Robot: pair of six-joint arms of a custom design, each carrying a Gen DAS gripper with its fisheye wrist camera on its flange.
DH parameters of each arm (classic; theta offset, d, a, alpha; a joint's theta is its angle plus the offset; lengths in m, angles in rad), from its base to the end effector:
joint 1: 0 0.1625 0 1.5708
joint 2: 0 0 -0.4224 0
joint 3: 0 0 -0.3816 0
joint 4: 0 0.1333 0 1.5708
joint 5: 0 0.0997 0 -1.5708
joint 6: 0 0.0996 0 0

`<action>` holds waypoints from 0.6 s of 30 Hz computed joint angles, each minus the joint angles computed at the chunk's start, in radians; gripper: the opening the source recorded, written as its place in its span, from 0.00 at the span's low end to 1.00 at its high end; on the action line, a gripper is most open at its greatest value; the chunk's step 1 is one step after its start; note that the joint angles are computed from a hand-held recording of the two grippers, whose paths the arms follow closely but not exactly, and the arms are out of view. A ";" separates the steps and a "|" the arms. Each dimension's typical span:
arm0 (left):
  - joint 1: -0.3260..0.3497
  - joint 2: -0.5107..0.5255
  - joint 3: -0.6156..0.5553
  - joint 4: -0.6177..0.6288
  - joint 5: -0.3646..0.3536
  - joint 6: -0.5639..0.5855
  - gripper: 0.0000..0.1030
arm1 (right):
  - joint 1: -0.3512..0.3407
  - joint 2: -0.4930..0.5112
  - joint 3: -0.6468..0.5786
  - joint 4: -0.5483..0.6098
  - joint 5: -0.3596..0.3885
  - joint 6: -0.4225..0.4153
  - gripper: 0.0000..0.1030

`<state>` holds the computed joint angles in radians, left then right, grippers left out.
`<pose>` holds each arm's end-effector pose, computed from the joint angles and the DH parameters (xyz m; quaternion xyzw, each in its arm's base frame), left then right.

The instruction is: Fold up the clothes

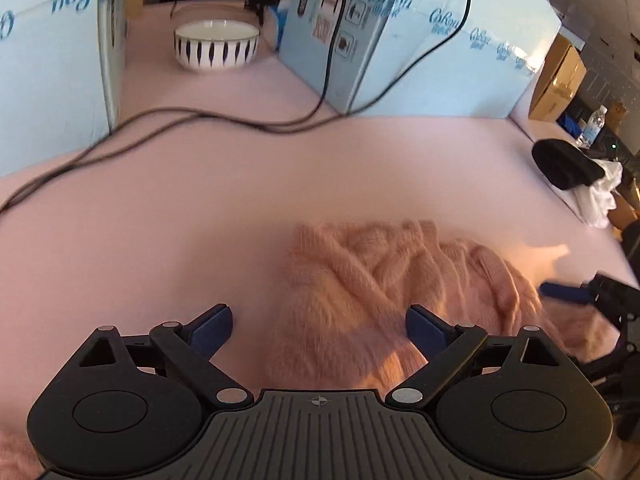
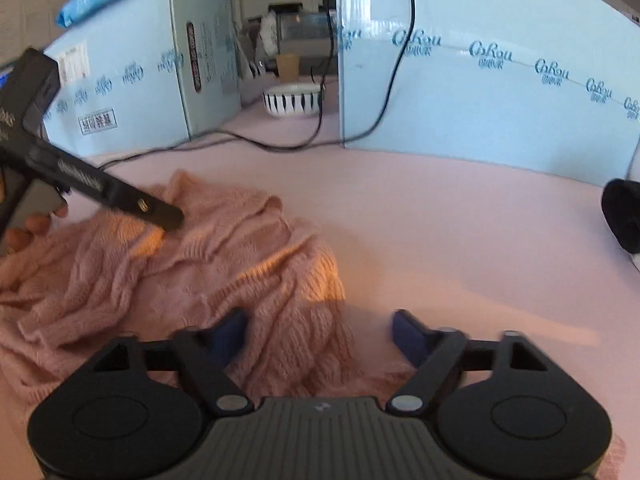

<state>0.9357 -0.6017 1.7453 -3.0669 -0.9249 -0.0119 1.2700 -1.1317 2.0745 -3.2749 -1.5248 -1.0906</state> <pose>-0.2166 -0.6197 0.0141 0.2333 0.9057 -0.2570 0.2434 -0.0297 -0.5610 0.2328 0.3650 -0.8535 0.2988 0.2217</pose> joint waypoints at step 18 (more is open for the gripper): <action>-0.324 -0.125 0.324 -0.853 -0.111 0.251 0.13 | 0.029 -0.006 0.155 -1.263 0.427 0.353 0.11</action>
